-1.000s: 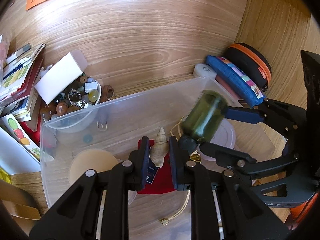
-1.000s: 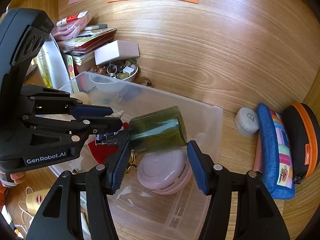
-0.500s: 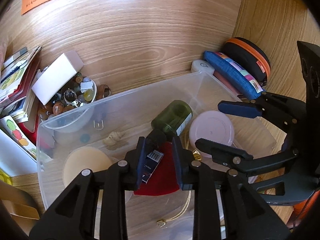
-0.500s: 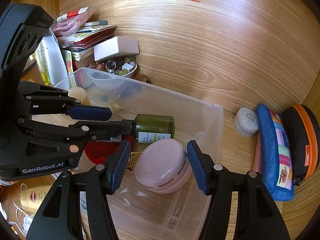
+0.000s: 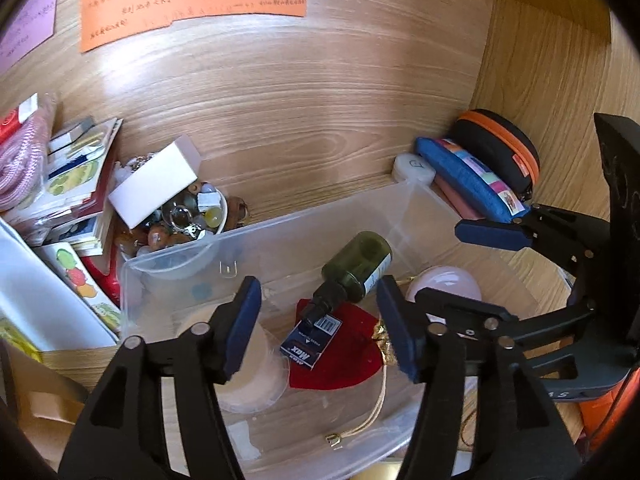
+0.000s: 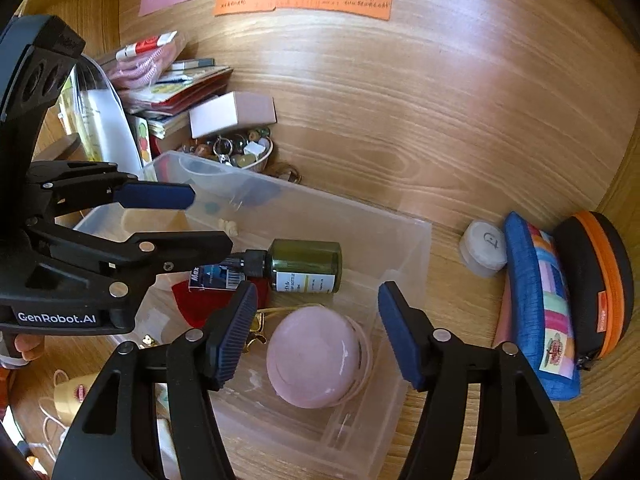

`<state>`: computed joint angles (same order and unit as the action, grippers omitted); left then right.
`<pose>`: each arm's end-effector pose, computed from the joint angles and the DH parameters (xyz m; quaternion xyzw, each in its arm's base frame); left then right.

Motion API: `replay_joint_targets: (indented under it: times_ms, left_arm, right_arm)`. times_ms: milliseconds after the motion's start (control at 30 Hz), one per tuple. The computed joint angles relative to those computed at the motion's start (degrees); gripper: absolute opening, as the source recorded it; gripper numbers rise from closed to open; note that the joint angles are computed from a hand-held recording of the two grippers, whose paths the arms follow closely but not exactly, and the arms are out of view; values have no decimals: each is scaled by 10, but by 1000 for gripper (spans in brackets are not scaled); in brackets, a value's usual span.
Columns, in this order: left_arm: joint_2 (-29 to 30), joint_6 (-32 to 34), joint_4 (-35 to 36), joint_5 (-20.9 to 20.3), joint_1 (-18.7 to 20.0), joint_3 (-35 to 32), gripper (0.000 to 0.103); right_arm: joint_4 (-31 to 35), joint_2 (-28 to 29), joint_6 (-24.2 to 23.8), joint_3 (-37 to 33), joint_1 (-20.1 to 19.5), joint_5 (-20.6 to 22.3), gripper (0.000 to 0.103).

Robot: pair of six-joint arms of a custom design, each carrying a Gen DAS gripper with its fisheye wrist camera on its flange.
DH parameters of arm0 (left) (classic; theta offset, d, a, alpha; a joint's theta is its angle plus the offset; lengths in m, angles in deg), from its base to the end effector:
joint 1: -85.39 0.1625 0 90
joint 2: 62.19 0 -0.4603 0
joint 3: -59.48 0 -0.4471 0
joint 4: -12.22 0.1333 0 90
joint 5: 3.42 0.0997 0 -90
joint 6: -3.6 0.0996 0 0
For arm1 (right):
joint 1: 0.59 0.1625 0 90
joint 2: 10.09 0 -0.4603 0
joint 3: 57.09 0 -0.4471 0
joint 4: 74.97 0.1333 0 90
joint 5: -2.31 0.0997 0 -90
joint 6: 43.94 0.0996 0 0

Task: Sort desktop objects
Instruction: 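Open both tools to release the seashell and green bottle in the box, then grasp the yellow sunscreen tube with the left tool while the right tool grasps the gourd charm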

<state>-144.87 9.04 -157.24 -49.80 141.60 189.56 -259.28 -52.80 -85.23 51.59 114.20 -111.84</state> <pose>-0.1013 -0.5146 0.2818 0.2029 0.8750 -0.3360 0.2834 0.3571 -0.5524 0.0337 0.4740 -0.8227 0.2078 0.2351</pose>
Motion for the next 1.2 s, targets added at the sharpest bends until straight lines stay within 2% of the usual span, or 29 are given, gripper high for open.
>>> replay_joint_targets:
  times_ms: [133, 267, 433, 533, 567, 600, 667, 767, 1000, 1200]
  left_arm:
    - [-13, -5, 7, 15, -8, 10, 62]
    - [-33, -13, 1, 45, -27, 29, 71]
    - [-69, -32, 14, 79, -61, 55, 75]
    - [-95, -47, 21, 104, -87, 76, 85]
    - [-102, -52, 25, 111, -94, 82, 87]
    - [-107, -57, 29, 116, -100, 87, 89]
    - [-122, -70, 48, 127, -113, 97, 89]
    - [-139, -94, 77, 145, -130, 112, 91]
    - [-171, -161, 159, 159, -145, 136, 93]
    - [-194, -201, 217, 143, -141, 154, 93]
  right_arm:
    - [2, -9, 6, 6, 6, -3, 59]
    - [12, -26, 23, 17, 8, 6, 60]
    - [2, -49, 32, 40, 13, 7, 60]
    - [-11, -66, 30, 60, 17, 8, 60]
    - [-16, -71, 30, 67, 17, 8, 62]
    - [-21, -77, 31, 74, 18, 8, 71]
    - [-37, -87, 31, 89, 20, 6, 79]
    - [-54, -104, 31, 110, 21, 11, 79]
    - [-64, -135, 45, 151, 12, 20, 79]
    - [-76, -146, 48, 179, -1, 14, 79]
